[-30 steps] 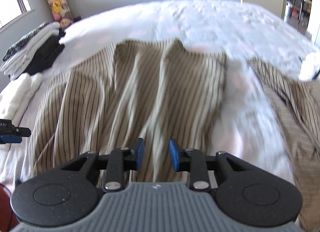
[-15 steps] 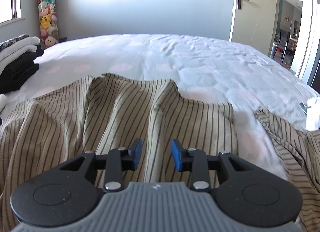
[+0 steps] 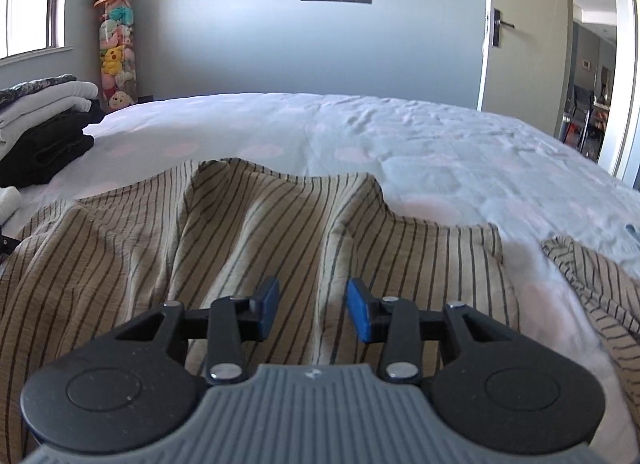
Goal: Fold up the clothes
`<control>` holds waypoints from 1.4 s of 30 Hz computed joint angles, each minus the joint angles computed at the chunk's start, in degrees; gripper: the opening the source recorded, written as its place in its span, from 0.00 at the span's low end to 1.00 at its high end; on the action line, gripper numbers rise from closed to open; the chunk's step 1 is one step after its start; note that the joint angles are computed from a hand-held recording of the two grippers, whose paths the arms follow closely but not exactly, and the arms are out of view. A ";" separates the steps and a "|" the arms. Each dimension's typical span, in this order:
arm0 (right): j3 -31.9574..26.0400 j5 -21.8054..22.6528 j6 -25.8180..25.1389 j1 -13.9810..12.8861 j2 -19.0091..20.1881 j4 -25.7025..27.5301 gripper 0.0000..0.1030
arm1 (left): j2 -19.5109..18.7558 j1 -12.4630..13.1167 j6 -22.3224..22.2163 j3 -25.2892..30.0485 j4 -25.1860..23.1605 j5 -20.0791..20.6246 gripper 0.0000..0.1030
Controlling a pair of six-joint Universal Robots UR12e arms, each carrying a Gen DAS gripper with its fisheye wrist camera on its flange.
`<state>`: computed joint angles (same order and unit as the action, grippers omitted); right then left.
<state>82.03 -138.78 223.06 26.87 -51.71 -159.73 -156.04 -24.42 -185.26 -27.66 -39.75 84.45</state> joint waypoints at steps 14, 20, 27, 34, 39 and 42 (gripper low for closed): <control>0.94 1.62 2.46 -0.10 -0.43 -2.60 0.41 | 4.48 -1.66 18.45 -7.71 4.73 -15.90 0.05; 1.16 1.84 3.04 -0.16 -0.58 -2.41 0.41 | 4.50 -1.39 21.81 -6.39 -1.54 -20.15 0.31; 1.63 2.06 3.44 -0.25 -0.77 -2.96 0.41 | 3.38 -0.20 12.89 -4.49 4.15 -16.34 0.33; 2.00 3.07 3.12 -0.48 -0.81 -3.80 0.41 | -1.52 0.37 6.35 4.64 -5.33 -12.38 0.33; 2.23 3.67 3.07 -0.60 -0.83 -4.10 0.41 | -2.98 -0.54 10.42 6.90 -8.48 -9.90 0.33; 2.35 3.70 3.13 -0.63 -0.86 -4.30 0.41 | -2.96 -0.43 9.97 6.67 -8.81 -9.87 0.32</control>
